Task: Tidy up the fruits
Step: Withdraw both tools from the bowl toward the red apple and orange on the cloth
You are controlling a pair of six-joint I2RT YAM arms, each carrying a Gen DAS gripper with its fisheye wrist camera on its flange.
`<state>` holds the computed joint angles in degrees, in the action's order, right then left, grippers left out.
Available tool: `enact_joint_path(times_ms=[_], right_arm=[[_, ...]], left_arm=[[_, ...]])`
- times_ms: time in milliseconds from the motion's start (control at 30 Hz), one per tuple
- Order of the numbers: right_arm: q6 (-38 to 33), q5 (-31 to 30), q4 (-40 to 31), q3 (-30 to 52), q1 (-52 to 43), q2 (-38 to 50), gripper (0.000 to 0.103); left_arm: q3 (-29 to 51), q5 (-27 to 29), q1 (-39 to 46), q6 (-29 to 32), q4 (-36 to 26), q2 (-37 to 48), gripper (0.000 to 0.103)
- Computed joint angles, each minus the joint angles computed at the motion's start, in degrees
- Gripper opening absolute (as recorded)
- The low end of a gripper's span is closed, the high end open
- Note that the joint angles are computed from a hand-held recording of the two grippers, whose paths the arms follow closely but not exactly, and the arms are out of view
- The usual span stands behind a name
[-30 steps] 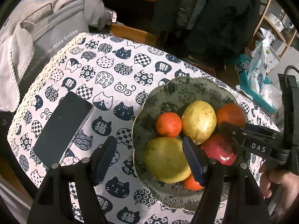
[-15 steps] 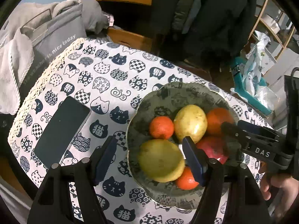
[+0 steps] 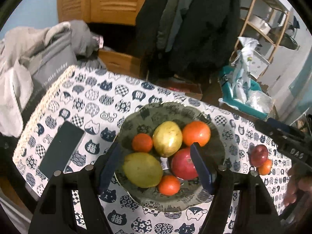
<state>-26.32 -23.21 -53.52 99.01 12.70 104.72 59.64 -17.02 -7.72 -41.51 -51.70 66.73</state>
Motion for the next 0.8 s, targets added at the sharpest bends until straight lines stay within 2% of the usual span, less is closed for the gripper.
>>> enact_joint_path(times_ms=[367,567,800], right_arm=[[-4.9,-7.5,-5.4,2.7,-9.2,-7.3,0.077],[-7.4,-10.3,-7.0,3.5,-14.1,-9.3,0.081],[-9.9,-13.6,-7.7,4.6,-20.2,-10.1,0.085]], left_arm=[[8.9,-8.5,-9.7,-1.0,-6.5,-0.4,0.074],[13.2,-11.0,-14.3,-3.0,-8.9,0.9,0.074],[18.5,-14.4,-19.1,-4.4,-10.2,4.6,0.079]])
